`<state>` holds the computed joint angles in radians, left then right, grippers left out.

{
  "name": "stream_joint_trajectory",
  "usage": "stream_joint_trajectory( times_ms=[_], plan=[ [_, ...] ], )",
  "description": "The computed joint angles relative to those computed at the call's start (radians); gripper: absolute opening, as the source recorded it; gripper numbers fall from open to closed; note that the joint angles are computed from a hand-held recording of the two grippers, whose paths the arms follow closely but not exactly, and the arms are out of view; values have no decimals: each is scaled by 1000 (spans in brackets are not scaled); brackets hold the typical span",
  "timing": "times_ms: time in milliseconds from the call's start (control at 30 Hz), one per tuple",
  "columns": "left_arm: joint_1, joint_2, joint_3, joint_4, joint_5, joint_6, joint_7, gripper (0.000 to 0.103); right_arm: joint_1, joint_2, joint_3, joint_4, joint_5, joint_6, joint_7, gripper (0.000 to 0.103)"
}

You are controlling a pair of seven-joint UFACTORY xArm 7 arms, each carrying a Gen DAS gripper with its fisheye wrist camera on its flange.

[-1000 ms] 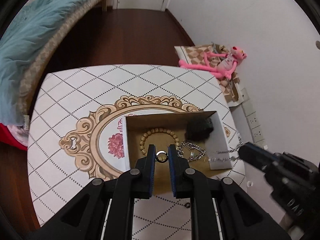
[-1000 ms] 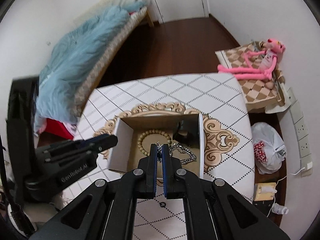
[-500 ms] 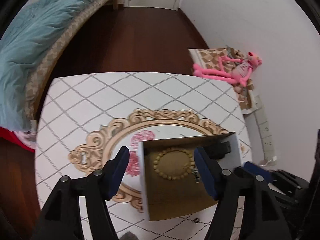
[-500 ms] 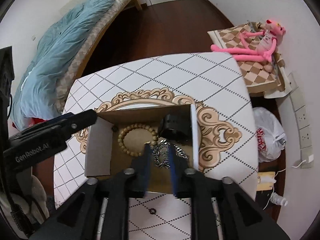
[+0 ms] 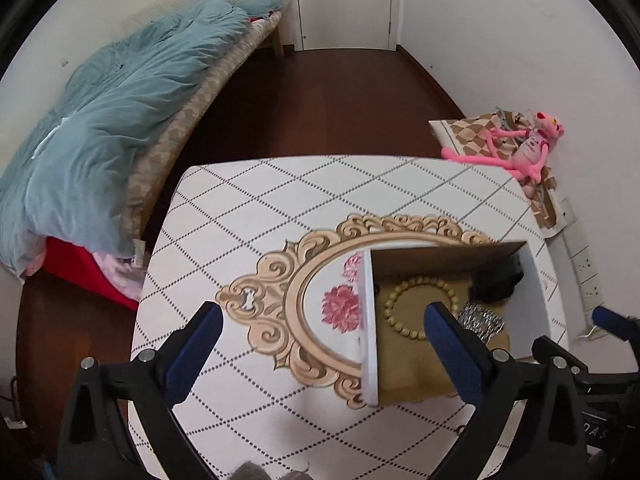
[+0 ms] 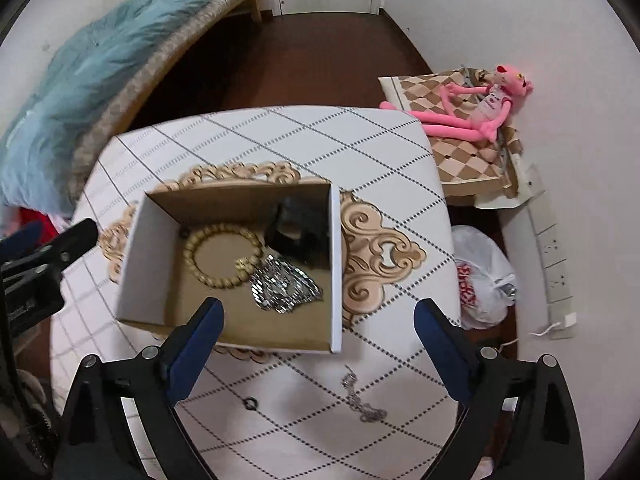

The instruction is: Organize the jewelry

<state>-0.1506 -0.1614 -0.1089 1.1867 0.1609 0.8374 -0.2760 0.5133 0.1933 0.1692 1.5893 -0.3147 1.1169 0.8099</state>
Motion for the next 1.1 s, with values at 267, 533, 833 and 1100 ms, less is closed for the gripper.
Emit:
stream_joint_trajectory(
  times_ms=[267,533,833,1100],
  plan=[
    [-3,-57,-19,-65,32,10,-40,103,15,-23,6,-38,-50,9,50,101],
    [-5,-92,-32,-71,56,20,-63,103,14,-51,16,-54,-57,8,66,101],
    [15,-207,-68,-104,123,33,-135,103,27,-153,49,-92,-167,31,148,101],
    [10,-330,-67,-122,59,61,-127,103,22,-257,116,-108,-261,71,219,101]
  ],
)
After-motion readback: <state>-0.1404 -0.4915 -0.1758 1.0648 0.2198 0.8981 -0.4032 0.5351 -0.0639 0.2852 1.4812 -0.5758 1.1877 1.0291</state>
